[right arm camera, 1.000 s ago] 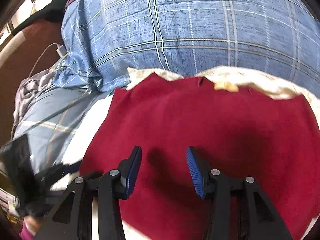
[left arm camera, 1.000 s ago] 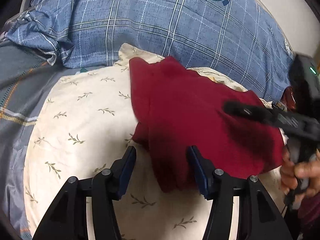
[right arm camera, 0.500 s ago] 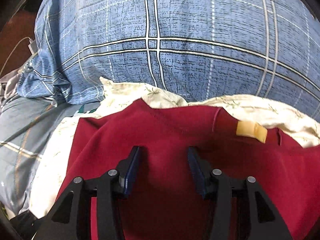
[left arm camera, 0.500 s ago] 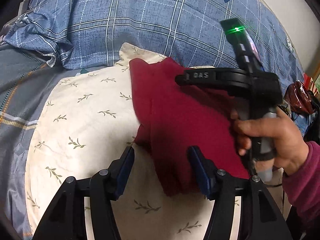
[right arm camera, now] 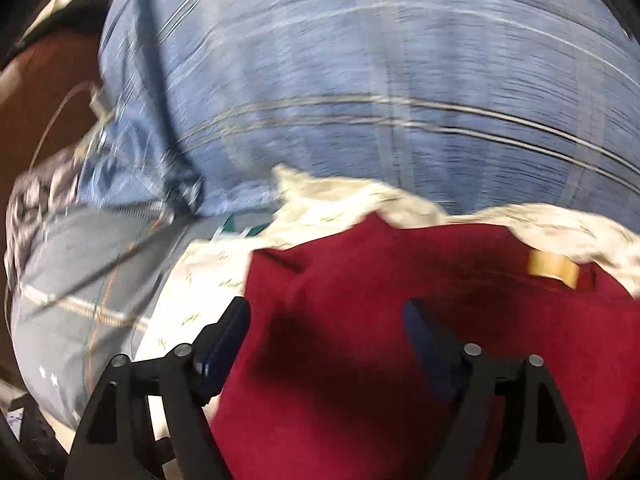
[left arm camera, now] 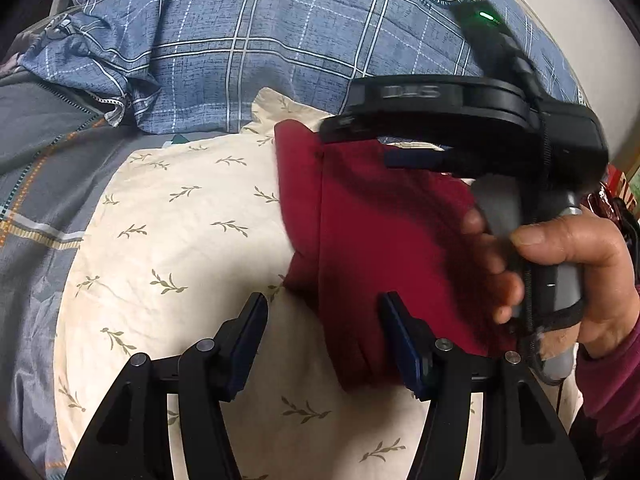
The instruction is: Fold small clothes
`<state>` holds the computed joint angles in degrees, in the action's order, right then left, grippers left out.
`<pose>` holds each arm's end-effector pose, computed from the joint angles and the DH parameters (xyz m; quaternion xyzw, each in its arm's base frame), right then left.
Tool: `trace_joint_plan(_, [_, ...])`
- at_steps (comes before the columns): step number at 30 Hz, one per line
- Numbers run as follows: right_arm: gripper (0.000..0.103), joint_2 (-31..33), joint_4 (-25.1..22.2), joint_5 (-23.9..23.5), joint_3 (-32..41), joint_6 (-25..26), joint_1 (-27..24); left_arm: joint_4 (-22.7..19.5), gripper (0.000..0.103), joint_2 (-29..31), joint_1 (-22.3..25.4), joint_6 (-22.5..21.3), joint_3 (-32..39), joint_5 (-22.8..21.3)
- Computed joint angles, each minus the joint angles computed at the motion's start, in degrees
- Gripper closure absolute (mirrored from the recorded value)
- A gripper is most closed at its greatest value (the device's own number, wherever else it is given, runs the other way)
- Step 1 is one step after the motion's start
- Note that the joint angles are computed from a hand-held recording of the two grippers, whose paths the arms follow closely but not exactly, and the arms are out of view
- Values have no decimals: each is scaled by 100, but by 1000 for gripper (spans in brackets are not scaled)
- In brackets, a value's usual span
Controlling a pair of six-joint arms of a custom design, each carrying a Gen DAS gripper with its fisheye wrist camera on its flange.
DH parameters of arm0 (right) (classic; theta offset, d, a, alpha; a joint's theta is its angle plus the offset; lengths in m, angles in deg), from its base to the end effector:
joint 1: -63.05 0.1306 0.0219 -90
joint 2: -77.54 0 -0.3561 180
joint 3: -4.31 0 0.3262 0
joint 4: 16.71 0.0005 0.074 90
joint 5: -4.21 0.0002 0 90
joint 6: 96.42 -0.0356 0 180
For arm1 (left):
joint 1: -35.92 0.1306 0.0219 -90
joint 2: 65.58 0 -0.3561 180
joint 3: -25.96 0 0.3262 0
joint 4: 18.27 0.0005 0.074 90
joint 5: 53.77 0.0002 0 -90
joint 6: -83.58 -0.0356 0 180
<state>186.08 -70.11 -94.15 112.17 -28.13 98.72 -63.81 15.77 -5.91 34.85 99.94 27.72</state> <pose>0.4240 0.3101 0.3758 -0.1376 0.9390 0.2085 0.2365 0.2696 -0.2349 0.3536 -0.0190 0.9456 -0.1577 0.2840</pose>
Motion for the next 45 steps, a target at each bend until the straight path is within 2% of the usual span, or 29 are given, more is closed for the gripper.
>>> trace_joint_plan(2, [20,272,-246,62,314,71,126,23,44,3,19,22,-11,36])
trace_joint_plan(4, [13,393,-389,400,423,236,247,64,43,17,28,42,-18,54])
trace_joint_plan(6, [14,536,-533,785,592,507,354,97,39,30,64,58,-31,101])
trace_joint_plan(7, [24,517,-513,935,565,578,373,123,38,32,89,72,-45,125])
trace_joint_plan(8, [42,416,-372,1046,419,581,366,169,37,27,119,96,-69,155])
trace_joint_plan(9, [50,259,-164,877,200,565,291,215,35,28,150,132,-88,184])
trace_joint_plan(11, [82,43,96,474,-75,517,156,343,34,11,226,208,-131,303])
trace_joint_plan(16, [87,-484,526,-63,-596,409,-148,701,31,106,293,73,-148,544])
trace_joint_plan(20, [88,-578,550,-227,-689,382,-254,1062,33,161,389,170,-254,627])
trace_joint_plan(22, [88,-631,554,-361,-767,333,-316,1282,42,169,458,258,-355,751])
trace_joint_plan(23, [88,-611,540,-393,-736,314,-328,1301,58,182,488,263,-372,773])
trace_joint_plan(24, [88,-602,519,-459,-714,277,-354,1284,70,183,486,241,-376,747])
trace_joint_plan(26, [75,-586,436,-635,-669,118,-421,1367,71,134,474,167,-428,704])
trace_joint_plan(27, [66,-528,331,-760,-577,26,-453,1388,71,114,457,156,-429,694])
trace_joint_plan(28, [38,-455,224,-811,-470,-32,-452,1411,71,76,426,130,-437,675])
trace_joint_plan(29, [18,-418,214,-791,-423,-73,-422,1444,71,51,392,67,-438,631])
trace_joint_plan(32, [18,-285,194,-583,-206,74,-256,1385,71,15,318,-31,-410,521])
trace_joint_plan(37, [19,334,-511,-449,547,141,-43,1293,71,11,322,-24,-394,513])
trace_joint_plan(39, [22,418,-621,-159,598,218,30,1216,71,43,301,-54,-344,456])
trace_joint_plan(40, [34,375,-575,105,521,300,77,1167,71,56,274,-60,-313,414])
trace_joint_plan(41, [51,320,-532,301,437,370,100,1133,71,71,267,-73,-298,399])
trace_joint_plan(42, [58,229,-428,376,302,404,87,1104,71,85,265,-87,-275,396])
trace_joint_plan(44, [75,63,-162,91,41,344,-26,1070,71,104,248,-90,-241,363])
trace_joint_plan(45, [77,-10,-66,-17,-65,310,-84,1061,71,119,246,-96,-224,354])
